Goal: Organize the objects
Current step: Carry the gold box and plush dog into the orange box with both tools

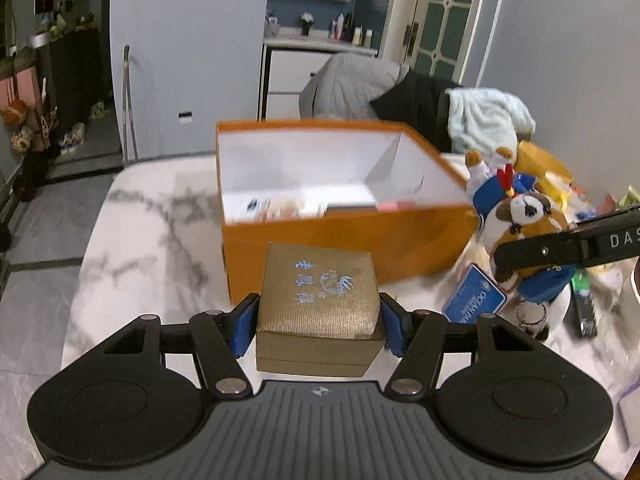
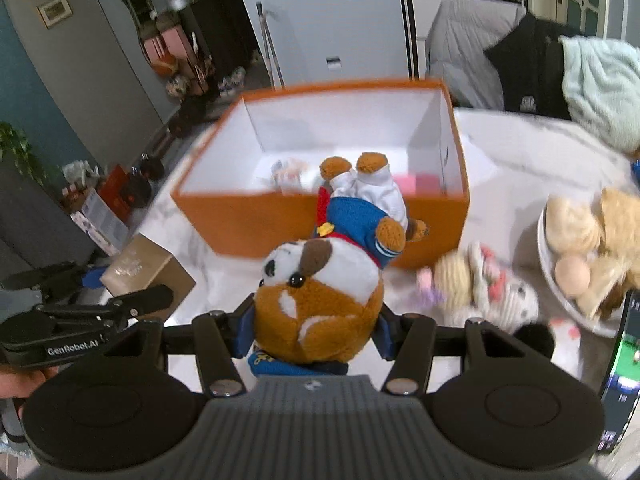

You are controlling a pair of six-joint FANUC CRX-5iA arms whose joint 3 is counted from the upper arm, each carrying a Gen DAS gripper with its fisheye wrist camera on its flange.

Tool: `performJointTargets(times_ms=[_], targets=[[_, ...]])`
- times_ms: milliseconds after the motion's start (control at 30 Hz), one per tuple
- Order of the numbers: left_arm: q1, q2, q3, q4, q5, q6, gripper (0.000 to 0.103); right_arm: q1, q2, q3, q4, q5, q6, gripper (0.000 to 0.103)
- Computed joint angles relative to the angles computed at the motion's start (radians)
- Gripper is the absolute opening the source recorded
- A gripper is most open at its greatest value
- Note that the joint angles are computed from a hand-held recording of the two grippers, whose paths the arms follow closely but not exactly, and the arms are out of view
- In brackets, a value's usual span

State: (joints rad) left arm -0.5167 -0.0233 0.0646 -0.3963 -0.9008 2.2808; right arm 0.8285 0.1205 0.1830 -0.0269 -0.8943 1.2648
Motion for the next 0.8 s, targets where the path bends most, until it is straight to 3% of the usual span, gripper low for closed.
performJointTargets(times_ms=[400, 800], targets=[[0.04, 0.156, 0.259, -0.019, -0.068, -0.067, 0.072, -0.032, 0.109, 0.2, 0.015, 0.027, -0.012, 0.058], [0.084, 0.279, 0.37, -0.012, -0.108, -0.062, 0.072, -0.096, 0.328, 0.456, -0.033, -0.026, -0.021, 0.058]])
